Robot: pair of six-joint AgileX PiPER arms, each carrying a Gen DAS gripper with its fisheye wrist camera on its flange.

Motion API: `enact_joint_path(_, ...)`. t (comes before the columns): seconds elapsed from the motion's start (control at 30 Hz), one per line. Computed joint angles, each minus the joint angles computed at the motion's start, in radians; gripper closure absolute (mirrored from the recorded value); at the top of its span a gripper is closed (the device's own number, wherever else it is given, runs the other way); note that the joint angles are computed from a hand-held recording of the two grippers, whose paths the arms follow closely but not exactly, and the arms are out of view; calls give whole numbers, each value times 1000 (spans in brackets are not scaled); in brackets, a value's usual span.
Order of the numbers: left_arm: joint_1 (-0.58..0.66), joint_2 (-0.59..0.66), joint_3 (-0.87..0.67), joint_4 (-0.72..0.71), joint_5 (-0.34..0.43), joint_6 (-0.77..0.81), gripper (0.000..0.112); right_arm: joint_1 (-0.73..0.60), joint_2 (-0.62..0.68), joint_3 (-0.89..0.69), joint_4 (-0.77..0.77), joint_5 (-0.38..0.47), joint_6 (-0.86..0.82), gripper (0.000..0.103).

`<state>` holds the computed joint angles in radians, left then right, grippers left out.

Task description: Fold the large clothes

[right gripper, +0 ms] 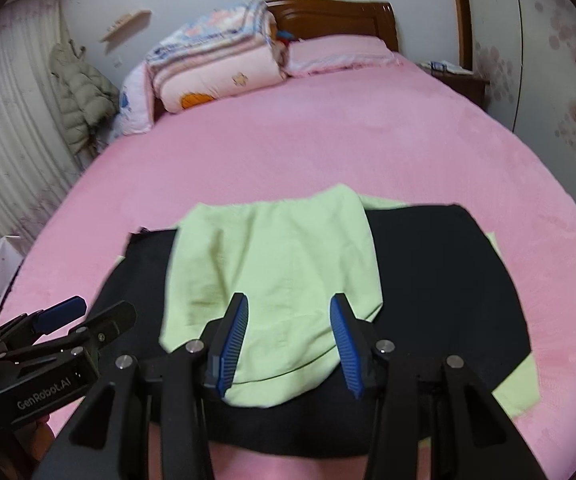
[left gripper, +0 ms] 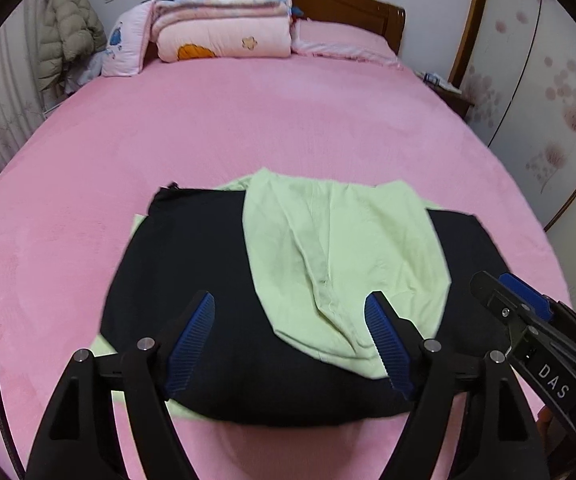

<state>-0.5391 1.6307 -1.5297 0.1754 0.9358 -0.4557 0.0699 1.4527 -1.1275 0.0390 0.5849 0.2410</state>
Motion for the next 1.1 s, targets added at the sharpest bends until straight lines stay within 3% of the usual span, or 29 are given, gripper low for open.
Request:
enact_joint_path(0.33,14,-235,66,-24,106,-22,31,112,-220,20,-111,116,131,60)
enact_joint_path(0.53,92,-363,260,-104,60,11,24,234,-297,61,-290,148,291,60)
enact_joint_path(0.8,374,-355,583,-497,-149,307,24,347,-276,182,-508,83,524,60)
enact_joint_path(0.93,538,-261,691,-808,-218,552,24,351,-262,249,-570,11,614,60)
enact_joint_path(1.1,627,-145,759,-1134,-287,829,24,321,-199,284,-562,-64,623,60)
